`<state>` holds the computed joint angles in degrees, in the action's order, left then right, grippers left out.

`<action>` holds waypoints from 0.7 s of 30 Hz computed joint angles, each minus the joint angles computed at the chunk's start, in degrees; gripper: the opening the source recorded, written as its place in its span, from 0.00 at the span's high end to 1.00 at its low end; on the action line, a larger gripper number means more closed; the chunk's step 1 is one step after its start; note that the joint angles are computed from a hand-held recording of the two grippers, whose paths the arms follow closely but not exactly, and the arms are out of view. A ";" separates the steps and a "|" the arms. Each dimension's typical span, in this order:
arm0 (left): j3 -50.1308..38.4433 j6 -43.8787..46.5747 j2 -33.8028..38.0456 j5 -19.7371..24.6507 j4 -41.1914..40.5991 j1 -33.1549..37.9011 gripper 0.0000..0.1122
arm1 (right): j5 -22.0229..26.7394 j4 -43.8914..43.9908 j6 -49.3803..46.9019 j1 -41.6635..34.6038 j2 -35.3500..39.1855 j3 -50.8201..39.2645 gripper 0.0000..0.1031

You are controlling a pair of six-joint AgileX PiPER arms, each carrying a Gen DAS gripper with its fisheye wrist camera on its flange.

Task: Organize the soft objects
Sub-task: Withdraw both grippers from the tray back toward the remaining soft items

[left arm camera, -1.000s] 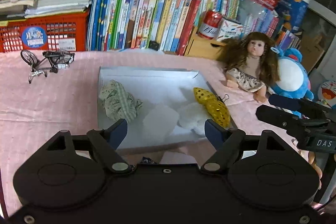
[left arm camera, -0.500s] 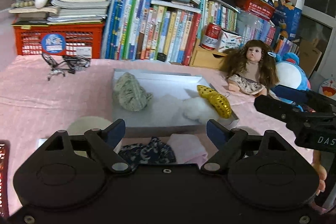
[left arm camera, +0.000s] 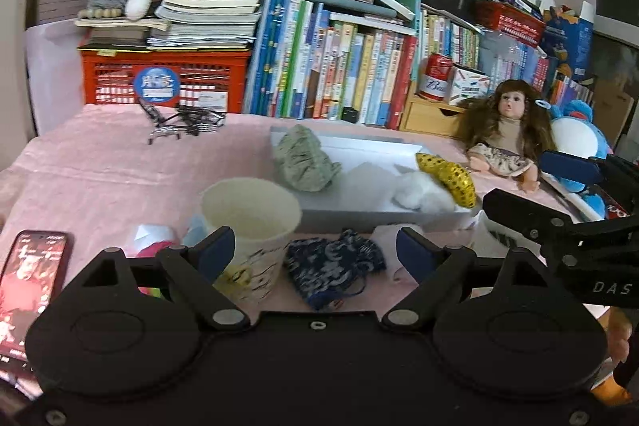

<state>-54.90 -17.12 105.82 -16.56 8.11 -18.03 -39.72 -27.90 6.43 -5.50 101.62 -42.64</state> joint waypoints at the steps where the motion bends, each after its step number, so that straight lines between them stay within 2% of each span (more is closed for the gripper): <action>1: 1.01 1.54 -0.24 -0.75 -1.70 0.13 0.21 | 0.04 0.36 -0.68 0.43 0.14 0.19 0.08; 5: 4.31 6.92 -0.59 -3.32 -7.66 0.42 0.21 | 0.31 2.00 -3.57 2.12 1.04 0.58 0.07; 21: 7.30 15.95 2.81 -7.50 -17.52 2.33 0.21 | 4.25 9.13 -13.60 7.64 6.97 -2.19 0.06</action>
